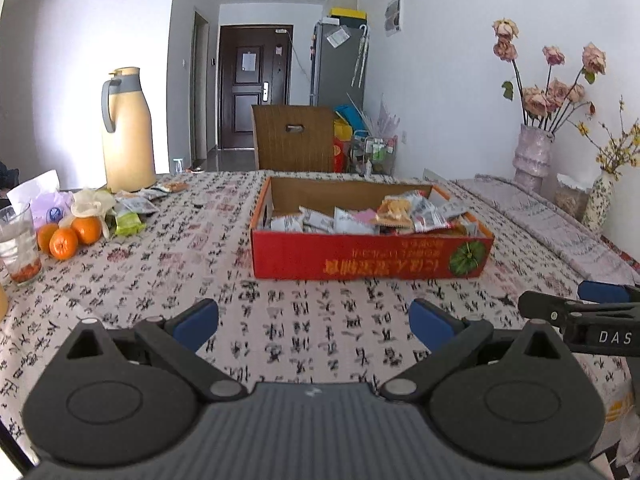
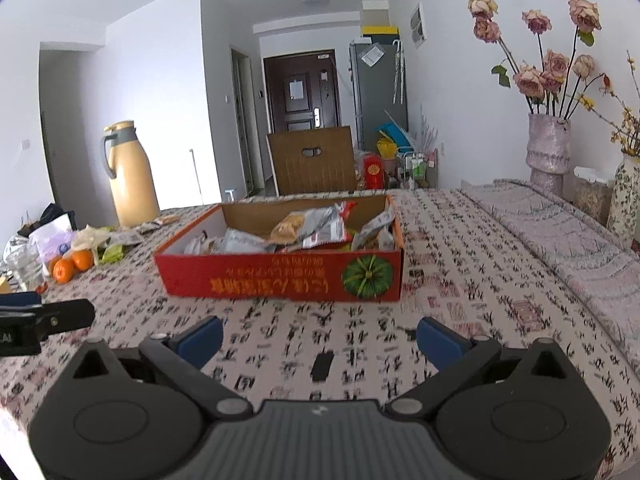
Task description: Organize snacks
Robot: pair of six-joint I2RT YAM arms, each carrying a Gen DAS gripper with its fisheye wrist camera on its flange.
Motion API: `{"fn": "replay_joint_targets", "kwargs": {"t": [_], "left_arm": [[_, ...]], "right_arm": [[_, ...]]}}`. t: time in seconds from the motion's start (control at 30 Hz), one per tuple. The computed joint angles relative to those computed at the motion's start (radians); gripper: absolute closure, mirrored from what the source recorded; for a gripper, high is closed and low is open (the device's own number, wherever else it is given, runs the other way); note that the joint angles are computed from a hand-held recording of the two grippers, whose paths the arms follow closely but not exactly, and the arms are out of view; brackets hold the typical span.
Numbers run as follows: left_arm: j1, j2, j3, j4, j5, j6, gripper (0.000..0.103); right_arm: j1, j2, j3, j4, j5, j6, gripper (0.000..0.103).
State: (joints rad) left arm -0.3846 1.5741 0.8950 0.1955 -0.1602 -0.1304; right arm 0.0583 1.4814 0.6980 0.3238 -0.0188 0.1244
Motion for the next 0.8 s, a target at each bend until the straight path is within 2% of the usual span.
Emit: {"fn": "replay_joint_targets", "kwargs": {"t": [0.8], "left_arm": [[-0.009,0.028,-0.030,-0.019,0.017,-0.006,0.000]], "right_arm": [[-0.016,0.031,-0.034,-0.013,-0.003,0.017,0.000]]}}
